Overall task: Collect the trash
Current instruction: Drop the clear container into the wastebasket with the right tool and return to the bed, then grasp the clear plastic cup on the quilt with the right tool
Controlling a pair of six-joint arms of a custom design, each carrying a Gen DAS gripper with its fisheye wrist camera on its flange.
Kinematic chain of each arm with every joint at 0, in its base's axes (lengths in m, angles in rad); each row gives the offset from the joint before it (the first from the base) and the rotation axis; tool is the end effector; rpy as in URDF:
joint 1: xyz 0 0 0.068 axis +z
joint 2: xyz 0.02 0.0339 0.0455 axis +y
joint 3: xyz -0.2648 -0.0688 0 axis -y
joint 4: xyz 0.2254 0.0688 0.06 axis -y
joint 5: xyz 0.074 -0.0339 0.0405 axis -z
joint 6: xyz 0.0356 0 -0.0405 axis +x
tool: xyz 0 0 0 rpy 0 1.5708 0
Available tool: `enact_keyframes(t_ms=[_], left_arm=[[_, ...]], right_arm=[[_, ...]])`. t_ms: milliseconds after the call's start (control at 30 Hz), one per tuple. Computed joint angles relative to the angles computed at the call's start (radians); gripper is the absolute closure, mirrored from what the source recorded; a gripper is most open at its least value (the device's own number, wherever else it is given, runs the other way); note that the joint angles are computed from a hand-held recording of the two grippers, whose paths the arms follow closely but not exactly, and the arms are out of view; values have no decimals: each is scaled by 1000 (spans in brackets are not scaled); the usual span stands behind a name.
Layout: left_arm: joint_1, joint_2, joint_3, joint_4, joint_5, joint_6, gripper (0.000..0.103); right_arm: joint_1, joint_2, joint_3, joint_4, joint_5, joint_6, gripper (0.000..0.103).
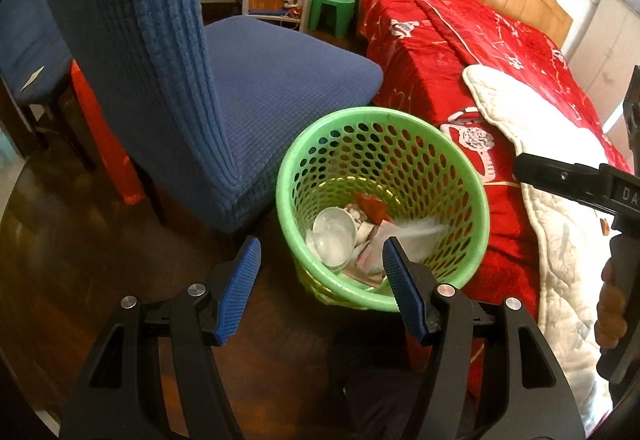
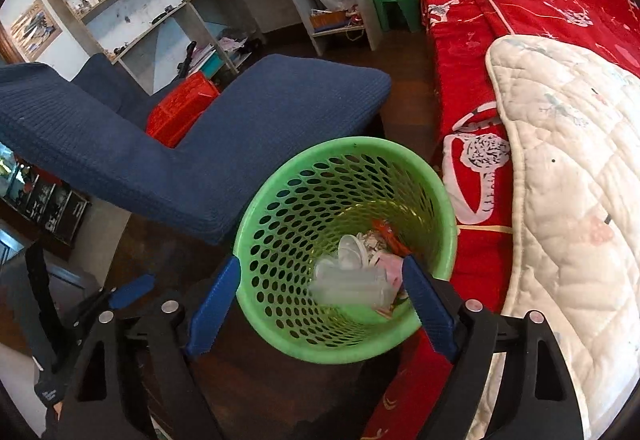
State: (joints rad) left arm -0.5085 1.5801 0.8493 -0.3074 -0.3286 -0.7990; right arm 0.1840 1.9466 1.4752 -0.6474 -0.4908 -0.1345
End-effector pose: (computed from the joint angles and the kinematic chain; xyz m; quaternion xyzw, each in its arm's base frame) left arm 0.2546 -0.1287 0.1797 -0.1803 0.9355 -0.0326 0.3021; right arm 0.3816 0.0881 0.2161 -0.2037 0.9248 0.2421 0.2114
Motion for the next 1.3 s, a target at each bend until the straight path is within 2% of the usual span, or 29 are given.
enact_keyframes(t_ms=[333, 767, 1033, 1300], left_arm=[[-53, 32, 63, -31, -14, -14, 40], [-159, 148, 259, -94, -32, -2, 40], [-216, 238, 405, -136, -29, 7, 40], [-252, 342, 558, -181, -15, 30, 40]], right_arm=[[-117, -129, -104, -26, -1, -106, 23], [-481, -196, -113, -114, -45, -291, 24], [-694, -125, -3, -158, -41, -363, 28], [-803, 79, 243, -185, 5, -348, 30]])
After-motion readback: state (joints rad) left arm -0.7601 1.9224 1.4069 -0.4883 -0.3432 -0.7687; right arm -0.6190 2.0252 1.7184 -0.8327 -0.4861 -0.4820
